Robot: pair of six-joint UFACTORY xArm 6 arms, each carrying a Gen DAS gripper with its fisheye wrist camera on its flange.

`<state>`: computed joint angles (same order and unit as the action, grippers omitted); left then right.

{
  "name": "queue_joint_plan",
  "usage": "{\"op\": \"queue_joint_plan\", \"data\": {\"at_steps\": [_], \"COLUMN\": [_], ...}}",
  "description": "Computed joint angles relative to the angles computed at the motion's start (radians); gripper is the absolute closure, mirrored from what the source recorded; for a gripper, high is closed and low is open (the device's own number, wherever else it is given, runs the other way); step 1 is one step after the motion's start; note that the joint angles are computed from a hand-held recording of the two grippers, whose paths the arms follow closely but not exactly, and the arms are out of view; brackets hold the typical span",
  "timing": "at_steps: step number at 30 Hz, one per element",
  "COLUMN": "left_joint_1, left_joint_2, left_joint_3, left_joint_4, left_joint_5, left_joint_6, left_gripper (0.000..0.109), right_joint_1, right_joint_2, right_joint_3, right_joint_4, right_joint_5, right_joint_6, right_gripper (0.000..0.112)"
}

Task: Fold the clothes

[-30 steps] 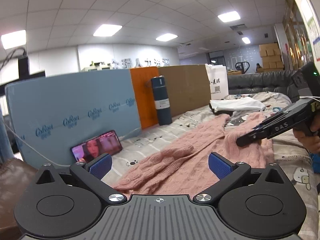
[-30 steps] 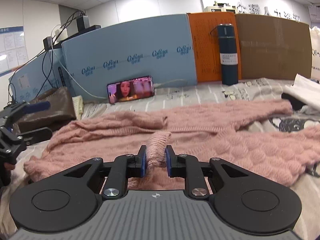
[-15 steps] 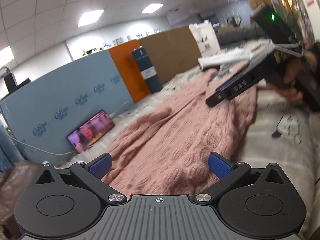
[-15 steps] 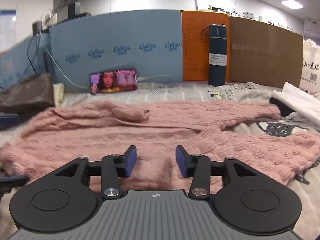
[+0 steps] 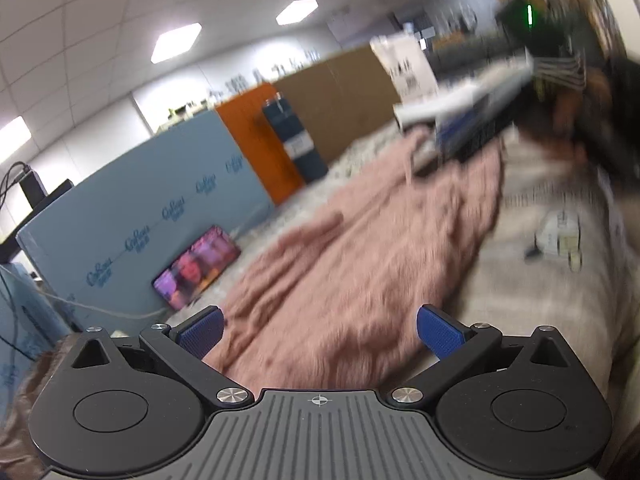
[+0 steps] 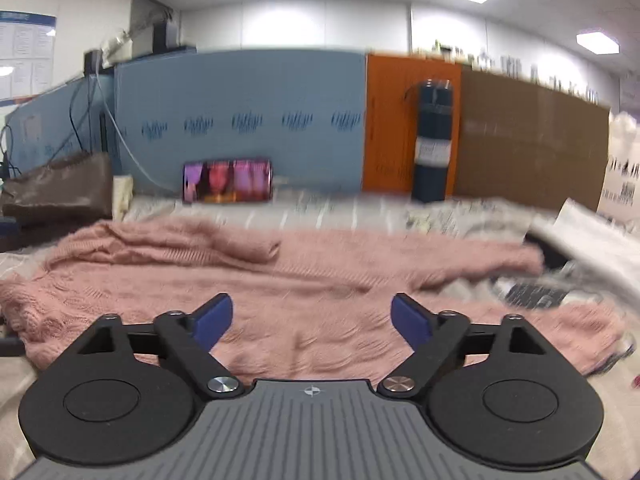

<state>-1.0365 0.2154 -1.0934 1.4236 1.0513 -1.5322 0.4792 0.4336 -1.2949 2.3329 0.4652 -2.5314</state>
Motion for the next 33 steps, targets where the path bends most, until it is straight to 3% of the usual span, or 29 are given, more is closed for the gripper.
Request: {"op": "queue_joint_plan", "data": {"at_steps": [3, 9, 18, 21, 26, 33], "left_joint_1": [-0.01, -0.02, 0.001, 0.018, 0.059, 0.075], "left_joint_2": [0.025, 0.059, 0.081, 0.08, 0.058, 0.041], "left_joint_3": [-0.025, -0.054, -0.088, -0.084, -0.047, -0.018], "left_joint_4": [-0.083, -0.095, -0.09, -0.074, -0.027, -0.004], "left_joint_5": [0.016, 0.065, 0.046, 0.018, -0.048, -0.026], "left_joint_6": [0.108, 0.121, 0.172, 0.154, 0.079, 0.026], "left_gripper": [0.006, 0.006, 0.006, 0.006, 0.006, 0.007], "right_joint_1": [-0.042, -0.137, -0.114, -0.101, -0.089, -0.106], "right_joint_2": [-0.031, -0.111, -0.05, -0.005, 0.038, 0.074], "right_joint_3": [0.043, 0.174, 0.076, 0.022, -0.026, -0.068], "right_joint_4": [-0.04, -0.269, -0.321, -0.391, -0.438, -0.5], "right_joint_5": [0.044, 0.136, -0.09, -0.11, -0.058, 0.016], "right_joint_6": [-0.061, -0.158, -0.299, -0.261, -0.203, -0.061], "right_gripper": [0.019, 0.013, 0.013, 0.013, 0.013, 0.015]}}
